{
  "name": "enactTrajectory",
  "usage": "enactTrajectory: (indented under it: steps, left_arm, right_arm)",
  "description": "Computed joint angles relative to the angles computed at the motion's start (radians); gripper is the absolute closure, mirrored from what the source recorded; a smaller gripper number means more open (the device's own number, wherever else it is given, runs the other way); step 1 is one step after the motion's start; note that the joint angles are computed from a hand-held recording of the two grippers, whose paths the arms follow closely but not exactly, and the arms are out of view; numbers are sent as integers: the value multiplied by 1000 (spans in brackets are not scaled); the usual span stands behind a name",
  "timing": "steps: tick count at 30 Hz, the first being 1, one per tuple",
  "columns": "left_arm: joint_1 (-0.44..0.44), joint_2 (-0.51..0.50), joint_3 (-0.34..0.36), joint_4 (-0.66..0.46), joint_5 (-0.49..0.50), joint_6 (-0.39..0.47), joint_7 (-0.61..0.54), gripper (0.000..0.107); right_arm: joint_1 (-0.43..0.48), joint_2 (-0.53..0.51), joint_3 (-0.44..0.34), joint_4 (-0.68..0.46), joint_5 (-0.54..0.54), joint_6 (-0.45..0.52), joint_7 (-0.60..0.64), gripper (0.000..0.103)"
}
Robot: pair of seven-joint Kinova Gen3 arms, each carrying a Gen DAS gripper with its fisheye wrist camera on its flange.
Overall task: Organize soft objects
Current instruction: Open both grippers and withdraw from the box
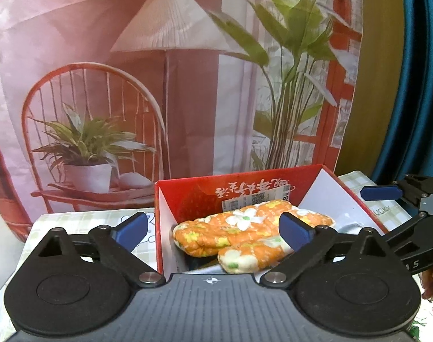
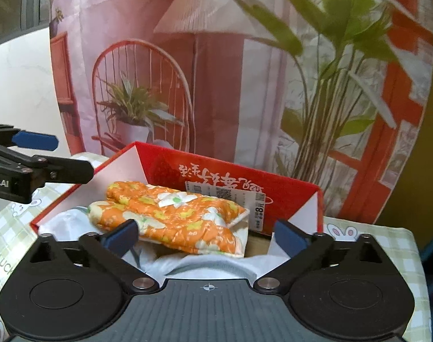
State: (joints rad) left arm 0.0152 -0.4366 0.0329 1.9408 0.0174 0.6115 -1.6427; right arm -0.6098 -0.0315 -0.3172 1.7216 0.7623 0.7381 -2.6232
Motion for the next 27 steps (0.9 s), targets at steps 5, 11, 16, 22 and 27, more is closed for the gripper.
enactTrajectory:
  steps: [5,11,16,22,27]
  left_arm:
    - [-37,-80,65,23,-36,28,56,4]
    - [-51,-174,94,33,-50,91,106,4]
    - [-33,-255,97,53,-40,141,124,4]
    - [-44,-365,133,99,-34,198,160,5]
    - [-47,-441,146,139,-26,241,182,5]
  right_arm:
    - [1,-67,-51,58,64,16,-138,0]
    - [39,-149,-151,131,127,30,-316,0]
    - [77,-199,-268,175,175,105,-453,0]
    - [119,-297,-349,256,139,87,-541,0]
    - [177,-369,-443,307,85,91,-596,0]
